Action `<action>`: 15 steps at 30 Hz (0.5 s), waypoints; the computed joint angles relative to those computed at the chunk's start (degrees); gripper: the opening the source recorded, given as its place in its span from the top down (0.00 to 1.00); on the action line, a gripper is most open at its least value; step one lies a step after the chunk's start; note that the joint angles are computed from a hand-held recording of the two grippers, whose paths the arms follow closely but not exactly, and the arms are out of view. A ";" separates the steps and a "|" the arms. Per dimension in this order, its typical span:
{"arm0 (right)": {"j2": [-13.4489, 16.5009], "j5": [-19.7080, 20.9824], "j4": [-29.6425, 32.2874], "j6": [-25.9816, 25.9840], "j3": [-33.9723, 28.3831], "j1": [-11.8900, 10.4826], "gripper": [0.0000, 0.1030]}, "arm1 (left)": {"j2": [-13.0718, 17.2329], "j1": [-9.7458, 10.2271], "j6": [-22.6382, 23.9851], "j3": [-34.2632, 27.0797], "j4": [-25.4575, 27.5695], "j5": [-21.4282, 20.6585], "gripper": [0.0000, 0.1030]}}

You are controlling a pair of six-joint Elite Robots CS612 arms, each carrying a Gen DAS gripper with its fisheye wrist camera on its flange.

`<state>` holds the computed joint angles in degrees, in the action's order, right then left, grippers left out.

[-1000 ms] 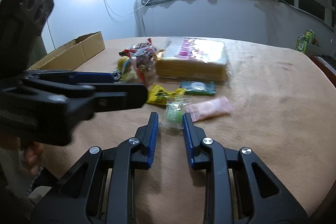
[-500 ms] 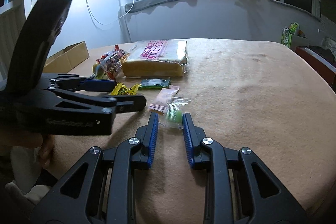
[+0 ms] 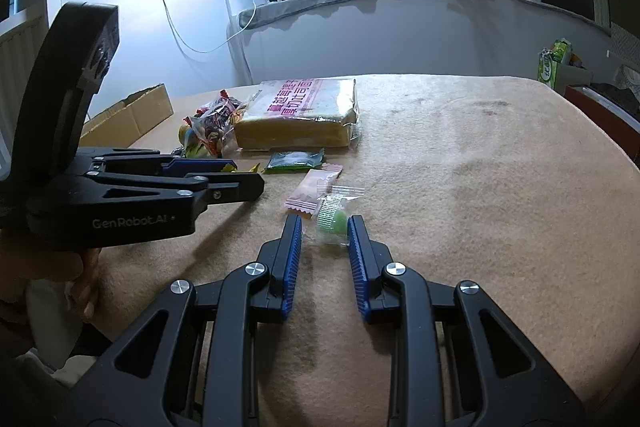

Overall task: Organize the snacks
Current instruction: 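Grasp the yellow candy packet with the left gripper while the right grasps the green candy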

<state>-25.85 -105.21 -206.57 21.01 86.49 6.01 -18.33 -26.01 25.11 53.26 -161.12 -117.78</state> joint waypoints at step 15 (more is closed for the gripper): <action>-1.40 -3.53 0.43 -0.97 0.40 1.09 0.76 | -1.27 1.58 -3.14 2.55 -5.08 -4.47 0.69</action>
<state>-27.24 -108.74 -206.14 20.04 86.88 7.10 -19.60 -24.43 21.97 55.81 -166.20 -122.24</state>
